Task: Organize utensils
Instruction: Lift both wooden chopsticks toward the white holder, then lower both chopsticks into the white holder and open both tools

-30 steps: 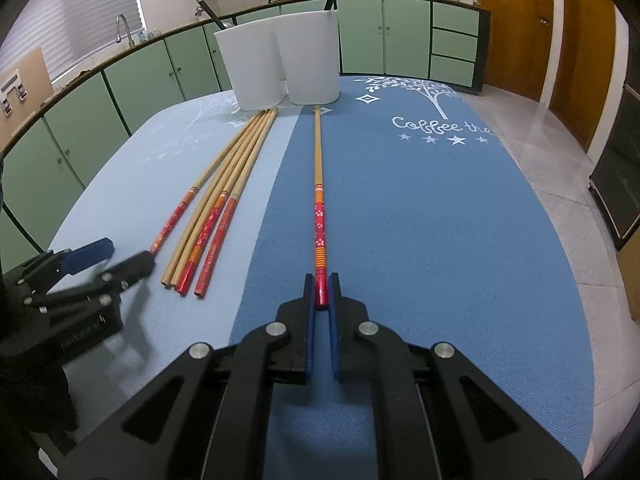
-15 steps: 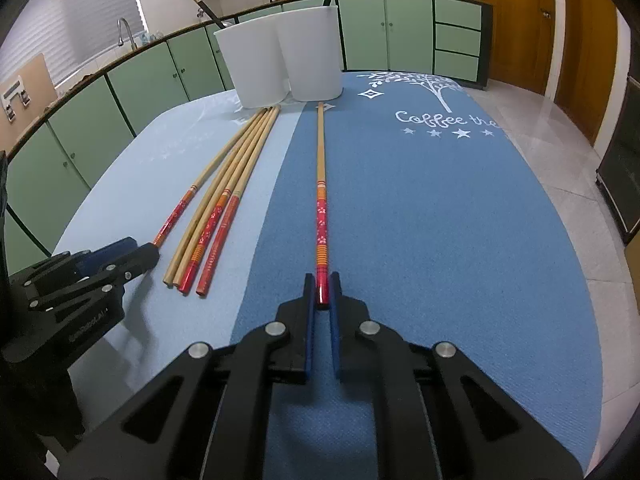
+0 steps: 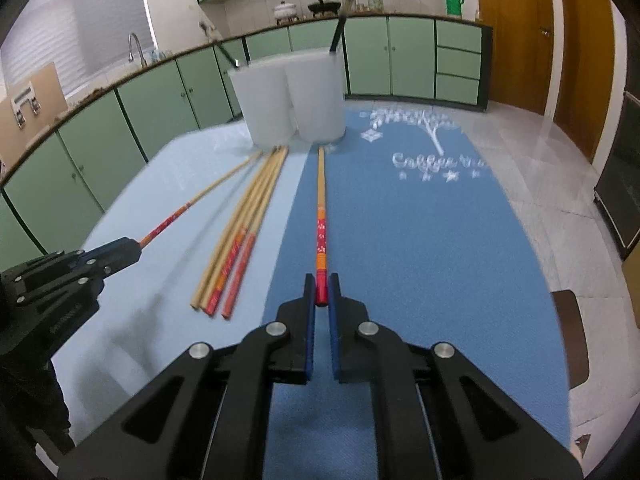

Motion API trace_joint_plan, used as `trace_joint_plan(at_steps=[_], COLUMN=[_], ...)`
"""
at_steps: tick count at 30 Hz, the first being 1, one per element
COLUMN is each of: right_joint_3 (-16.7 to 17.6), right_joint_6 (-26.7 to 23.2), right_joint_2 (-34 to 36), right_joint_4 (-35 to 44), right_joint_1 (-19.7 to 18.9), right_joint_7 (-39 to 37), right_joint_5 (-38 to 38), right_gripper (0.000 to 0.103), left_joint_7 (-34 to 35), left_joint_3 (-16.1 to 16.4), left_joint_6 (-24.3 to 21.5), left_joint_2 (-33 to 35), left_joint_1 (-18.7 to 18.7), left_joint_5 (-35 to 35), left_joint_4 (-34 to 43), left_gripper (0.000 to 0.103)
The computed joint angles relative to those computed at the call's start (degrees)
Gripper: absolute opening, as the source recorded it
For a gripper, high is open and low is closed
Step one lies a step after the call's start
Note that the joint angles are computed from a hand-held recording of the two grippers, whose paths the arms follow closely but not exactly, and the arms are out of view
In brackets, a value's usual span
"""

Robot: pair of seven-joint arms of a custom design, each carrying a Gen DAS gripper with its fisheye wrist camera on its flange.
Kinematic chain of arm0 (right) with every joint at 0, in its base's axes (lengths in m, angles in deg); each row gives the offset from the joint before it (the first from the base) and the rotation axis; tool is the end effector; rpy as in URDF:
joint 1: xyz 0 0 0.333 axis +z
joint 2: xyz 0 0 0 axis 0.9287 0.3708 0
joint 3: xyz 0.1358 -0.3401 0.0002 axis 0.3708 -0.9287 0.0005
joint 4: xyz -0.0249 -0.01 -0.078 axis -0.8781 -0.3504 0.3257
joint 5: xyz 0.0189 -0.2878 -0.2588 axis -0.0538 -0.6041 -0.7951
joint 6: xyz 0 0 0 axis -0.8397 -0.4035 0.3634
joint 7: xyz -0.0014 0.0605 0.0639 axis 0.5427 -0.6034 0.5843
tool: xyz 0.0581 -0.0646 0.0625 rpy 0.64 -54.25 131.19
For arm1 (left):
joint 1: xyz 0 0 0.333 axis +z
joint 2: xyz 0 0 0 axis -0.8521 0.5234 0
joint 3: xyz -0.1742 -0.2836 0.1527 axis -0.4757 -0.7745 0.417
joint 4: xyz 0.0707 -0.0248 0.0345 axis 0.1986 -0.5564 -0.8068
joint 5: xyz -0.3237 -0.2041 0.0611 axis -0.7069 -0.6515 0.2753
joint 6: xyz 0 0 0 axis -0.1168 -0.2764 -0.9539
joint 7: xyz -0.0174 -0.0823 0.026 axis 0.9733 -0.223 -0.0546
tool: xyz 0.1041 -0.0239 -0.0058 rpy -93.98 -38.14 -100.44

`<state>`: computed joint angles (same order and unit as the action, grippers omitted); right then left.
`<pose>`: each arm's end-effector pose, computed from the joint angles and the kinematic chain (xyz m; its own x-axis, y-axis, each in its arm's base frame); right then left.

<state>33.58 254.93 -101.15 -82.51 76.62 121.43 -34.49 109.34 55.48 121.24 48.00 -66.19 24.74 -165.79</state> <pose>0.4274 0.2375 0.5021 0.1028 -0.9863 -0.1288 -0.7101 0.0179 -0.7038 0.4314 -0.1169 0.5072 -0.2191 -0.9757 -0.0019 -0.6782 0.1537 -0.7186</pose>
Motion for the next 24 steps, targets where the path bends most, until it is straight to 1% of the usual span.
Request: trace_joint_plan(at_steps=[5, 7, 11, 13, 17, 18, 19, 21, 22, 24], right_joint_3=[0.17, 0.74, 0.47, -0.57, -3.58, -4.44, -6.07, -7.50, -8.83, -9.06], right_joint_6=[0.88, 1.37, 2.90, 3.13, 3.01, 2.71, 2.02, 1.33, 0.85, 0.65], right_joint_2=[-3.21, -4.25, -5.30, -5.13, -3.92, -3.45, -2.72, -1.93, -1.22, -0.60], right_joint_4=[0.73, 1.58, 3.61, 5.15, 8.73, 9.74, 11.25, 12.96, 14.43, 15.95], right_joint_1=[-1.10, -2.22, -3.04, -2.09, 1.25, 2.32, 4.30, 6.12, 7.71, 8.22], right_joint_7=[-1.14, -1.93, -5.78, -9.27, -17.93, -20.21, -23.45, -27.70, -30.67, -33.49], right_joint_5=[0.49, 0.78, 3.54, 6.23, 12.59, 14.45, 17.18, 21.20, 24.04, 26.87], right_gripper=[0.005, 0.005, 0.005, 0.005, 0.005, 0.005, 0.005, 0.005, 0.005, 0.005], left_joint_7=[2.25, 3.10, 6.11, 8.14, 12.87, 14.12, 15.28, 17.06, 17.81, 20.29], left_joint_3=[2.86, 3.57, 6.63, 8.25, 11.05, 11.45, 11.73, 11.60, 11.44, 12.14], left_joint_6=[0.24, 0.70, 0.86, 0.42, -1.19, -1.51, -1.71, -2.13, -2.45, -2.95], left_joint_2=[-2.92, -3.62, -3.80, -3.43, -2.23, -1.76, -1.32, -0.84, -0.51, 0.35], left_joint_1=[-2.36, -2.91, -6.38, -8.42, -11.95, -12.49, -12.89, -12.93, -12.89, -13.83], left_joint_5=[-1.41, -1.92, -4.03, -5.36, -9.20, -10.24, -11.31, -13.12, -14.03, -16.66], left_joint_4=[1.31, 2.40, 5.19, 7.08, 10.69, 11.69, 12.61, 13.81, 14.56, 16.33], left_gripper=[0.006, 0.006, 0.006, 0.006, 0.006, 0.006, 0.006, 0.006, 0.006, 0.006])
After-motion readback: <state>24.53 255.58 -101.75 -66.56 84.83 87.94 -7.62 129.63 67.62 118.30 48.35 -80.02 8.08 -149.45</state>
